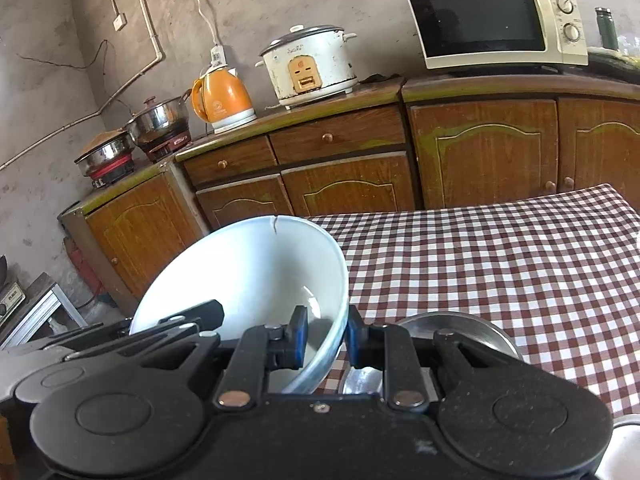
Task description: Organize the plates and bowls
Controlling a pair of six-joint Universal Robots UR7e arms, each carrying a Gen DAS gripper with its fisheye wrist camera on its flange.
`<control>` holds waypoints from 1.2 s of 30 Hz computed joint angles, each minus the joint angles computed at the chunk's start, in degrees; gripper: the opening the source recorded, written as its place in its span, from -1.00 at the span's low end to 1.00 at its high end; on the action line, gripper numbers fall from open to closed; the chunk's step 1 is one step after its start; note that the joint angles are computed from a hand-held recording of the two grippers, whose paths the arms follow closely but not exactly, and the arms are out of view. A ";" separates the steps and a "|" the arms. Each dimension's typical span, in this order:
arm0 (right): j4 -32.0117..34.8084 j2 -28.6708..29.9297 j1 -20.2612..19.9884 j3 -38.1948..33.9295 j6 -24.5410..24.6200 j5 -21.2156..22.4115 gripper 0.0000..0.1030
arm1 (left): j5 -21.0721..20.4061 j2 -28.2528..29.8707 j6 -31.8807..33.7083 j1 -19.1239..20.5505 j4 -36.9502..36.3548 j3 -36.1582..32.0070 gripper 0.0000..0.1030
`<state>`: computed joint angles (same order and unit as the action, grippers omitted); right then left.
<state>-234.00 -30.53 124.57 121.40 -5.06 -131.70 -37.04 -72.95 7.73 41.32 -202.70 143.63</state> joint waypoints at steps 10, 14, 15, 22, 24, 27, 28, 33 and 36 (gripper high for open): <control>-3.95 -0.75 1.06 3.39 1.04 -1.99 -0.49 | -0.12 -0.34 -2.59 -2.51 0.43 2.64 -0.55; -4.87 -1.03 1.13 4.58 1.34 -2.23 -0.49 | -0.27 -0.29 -3.54 -2.99 0.08 3.29 -0.55; -4.85 -1.09 1.08 4.90 1.53 -2.23 -0.49 | -0.25 -0.27 -3.97 -3.11 0.19 3.38 -0.55; -6.12 -1.05 1.15 6.26 2.05 -2.79 -0.49 | -0.53 -0.46 -3.86 -3.88 0.33 4.01 -0.55; -6.67 -1.02 1.48 6.44 1.73 -3.26 -0.49 | -0.59 -0.44 -3.94 -4.13 0.28 4.19 -0.55; -7.39 -1.27 1.86 7.22 2.12 -3.65 -0.49 | -0.57 -0.30 -4.09 -4.61 0.13 4.55 -0.55; -7.65 -1.34 1.99 7.43 2.13 -3.89 -0.49 | -0.61 -0.30 -4.42 -4.82 0.26 4.71 -0.55; -8.60 -1.65 2.49 8.59 2.61 -5.09 -0.49 | -0.97 0.18 -5.54 -5.53 0.26 5.25 -0.54; -9.31 -1.72 2.77 9.23 2.66 -5.97 -0.49 | -1.39 0.39 -6.06 -5.93 0.47 5.56 -0.53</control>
<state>-243.30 -32.26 127.34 130.62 -2.40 -137.66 -38.43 -72.56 1.67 35.39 -202.24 149.19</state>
